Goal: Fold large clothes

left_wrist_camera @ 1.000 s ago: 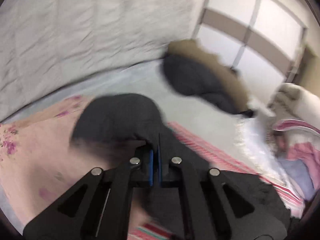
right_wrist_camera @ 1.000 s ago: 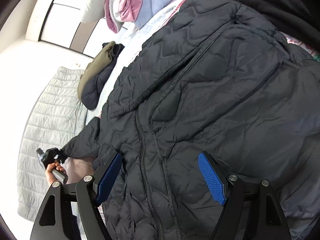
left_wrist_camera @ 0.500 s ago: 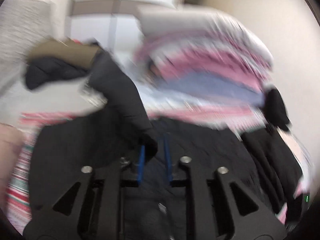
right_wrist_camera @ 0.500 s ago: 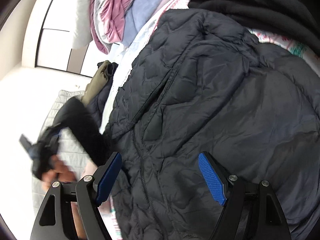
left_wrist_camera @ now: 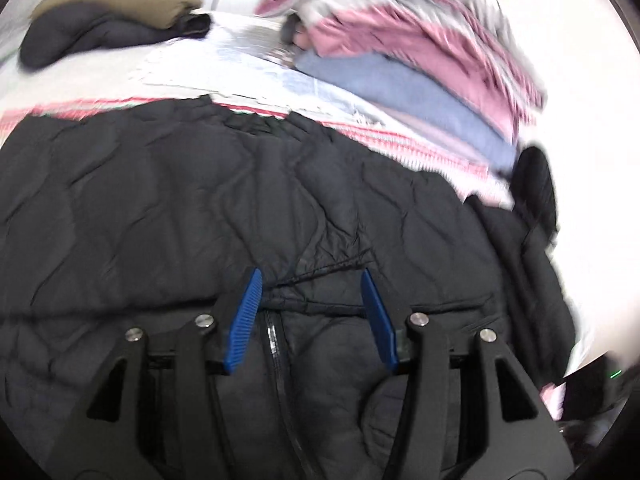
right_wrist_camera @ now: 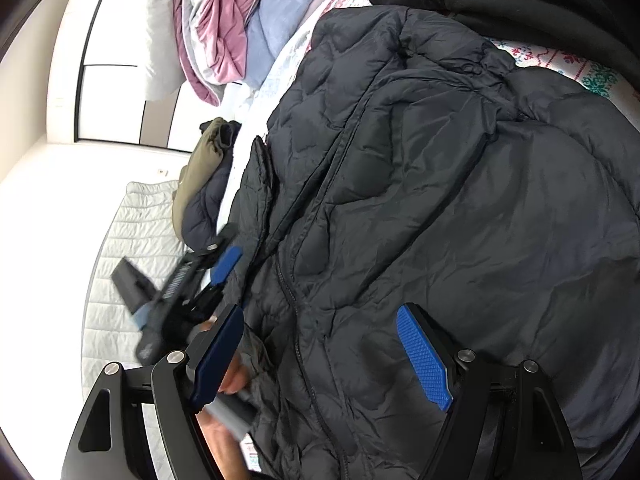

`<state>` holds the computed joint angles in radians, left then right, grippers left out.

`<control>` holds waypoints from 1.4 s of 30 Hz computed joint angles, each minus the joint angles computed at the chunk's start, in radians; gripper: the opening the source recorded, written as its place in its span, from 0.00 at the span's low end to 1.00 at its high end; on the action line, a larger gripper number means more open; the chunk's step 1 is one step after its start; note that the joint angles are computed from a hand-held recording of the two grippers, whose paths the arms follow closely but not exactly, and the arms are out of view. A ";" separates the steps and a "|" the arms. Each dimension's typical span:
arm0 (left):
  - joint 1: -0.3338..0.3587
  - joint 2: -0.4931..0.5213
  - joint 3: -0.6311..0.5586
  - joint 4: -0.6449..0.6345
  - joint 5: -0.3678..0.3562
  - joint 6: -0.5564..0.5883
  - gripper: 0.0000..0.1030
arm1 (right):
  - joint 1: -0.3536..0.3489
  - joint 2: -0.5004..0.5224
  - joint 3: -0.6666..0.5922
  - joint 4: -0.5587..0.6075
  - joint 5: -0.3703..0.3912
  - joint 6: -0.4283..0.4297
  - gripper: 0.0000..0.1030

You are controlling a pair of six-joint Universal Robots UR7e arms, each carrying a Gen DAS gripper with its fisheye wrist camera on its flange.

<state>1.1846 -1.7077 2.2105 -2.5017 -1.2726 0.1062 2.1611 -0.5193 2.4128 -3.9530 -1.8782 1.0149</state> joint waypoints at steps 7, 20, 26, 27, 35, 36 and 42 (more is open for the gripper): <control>-0.032 -0.280 0.050 0.209 0.067 -0.241 0.65 | 0.023 -0.020 -0.028 0.096 -0.035 -0.018 0.78; -0.044 -0.643 0.134 0.338 0.282 -0.252 0.86 | 0.204 -0.085 -0.152 0.395 -0.316 -0.114 0.78; -0.083 -0.722 0.118 0.416 0.339 -0.243 0.86 | 0.345 -0.108 -0.225 0.570 -0.529 -0.127 0.78; -0.106 -0.740 0.115 0.457 0.370 -0.240 0.86 | 0.362 -0.112 -0.239 0.629 -0.560 -0.113 0.78; -0.127 -0.837 0.062 0.644 0.461 -0.205 0.86 | 0.547 -0.155 -0.282 0.916 -0.821 -0.120 0.80; -0.121 -0.848 0.055 0.651 0.461 -0.194 0.86 | 0.575 -0.160 -0.279 0.934 -0.856 -0.115 0.86; -0.117 -0.941 0.053 0.675 0.532 -0.101 0.87 | 0.632 -0.254 -0.198 0.998 -0.761 0.052 1.00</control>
